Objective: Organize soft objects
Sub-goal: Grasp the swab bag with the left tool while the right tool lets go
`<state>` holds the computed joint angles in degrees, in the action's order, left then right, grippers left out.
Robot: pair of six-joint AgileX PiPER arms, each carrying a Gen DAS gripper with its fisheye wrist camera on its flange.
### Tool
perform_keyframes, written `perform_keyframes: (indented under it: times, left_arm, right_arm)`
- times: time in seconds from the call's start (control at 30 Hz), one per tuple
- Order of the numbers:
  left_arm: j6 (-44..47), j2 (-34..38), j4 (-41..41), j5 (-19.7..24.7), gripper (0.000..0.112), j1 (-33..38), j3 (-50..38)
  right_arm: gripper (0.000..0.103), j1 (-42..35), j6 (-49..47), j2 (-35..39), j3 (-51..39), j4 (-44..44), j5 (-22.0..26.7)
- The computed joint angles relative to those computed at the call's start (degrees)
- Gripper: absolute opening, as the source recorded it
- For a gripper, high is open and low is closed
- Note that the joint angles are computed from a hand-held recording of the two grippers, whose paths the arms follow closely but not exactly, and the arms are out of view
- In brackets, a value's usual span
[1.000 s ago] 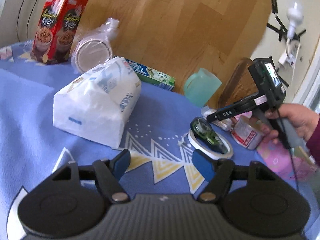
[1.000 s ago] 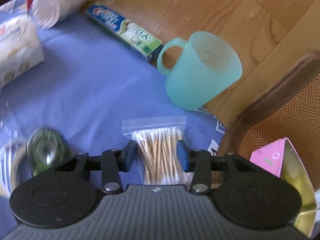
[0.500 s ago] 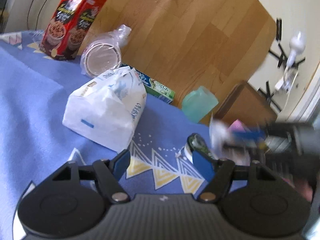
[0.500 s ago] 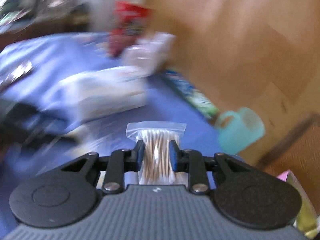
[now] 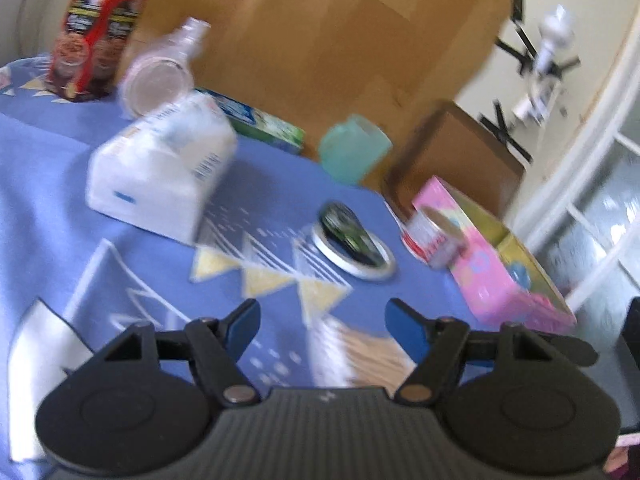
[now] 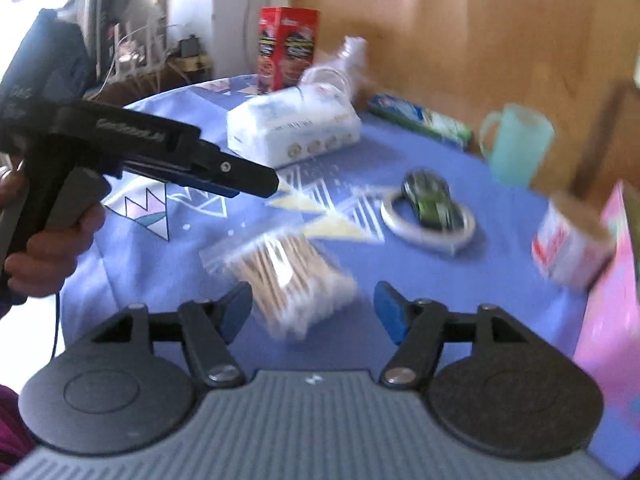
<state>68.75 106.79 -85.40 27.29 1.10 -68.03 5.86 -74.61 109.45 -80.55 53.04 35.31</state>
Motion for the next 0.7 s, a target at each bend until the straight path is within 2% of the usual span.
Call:
perform_keyframes:
  times: [0.1, 0.13, 0.17, 0.2, 0.3, 0.4, 0.5, 0.7]
  left_arm:
    - [-7.9, 0.4, 9.3, -0.8, 0.065, -2.4, -1.4]
    - [-12.3, 0.9, 13.8, -1.6, 0.057, -3.6, -2.2]
    - [-14.5, 1.6, 16.0, -1.9, 0.055, -4.3, -2.7]
    - [-14.4, 1.1, 16.0, -3.4, 0.052, -5.1, -2.0]
    - [-21.0, 0.1, 23.2, -5.7, 0.051, -7.5, -2.5]
    - [-20.1, -0.8, 22.8, -4.4, 0.051, -8.1, -4.3]
    - [-21.2, -0.3, 24.5, -3.5, 0.051, -10.4, -8.4]
    - [-32.5, 8.1, 37.8, -0.9, 0.051, -18.8, -26.9]
  right_arm:
    - [0.069, -0.1, -4.1, -1.7, 4.5, 4.8, -0.3]
    - [0.068, 0.1, -5.0, -1.6, 5.1, 5.7, -0.7]
    - [0.064, 0.6, -4.9, -1.1, 5.0, 5.9, -1.0]
    - [0.050, 1.0, -4.4, -0.3, 4.6, 5.8, -0.8]
    - [0.037, 2.1, -8.3, -1.1, 7.0, 10.5, -5.3]
    - [0.035, -0.4, -9.9, -2.5, 8.3, 15.9, -4.4]
    - [0.035, -3.4, -17.4, -5.4, 11.3, 24.3, -4.4]
    - [0.035, -9.6, -35.0, -11.0, 17.3, 41.0, -9.2]
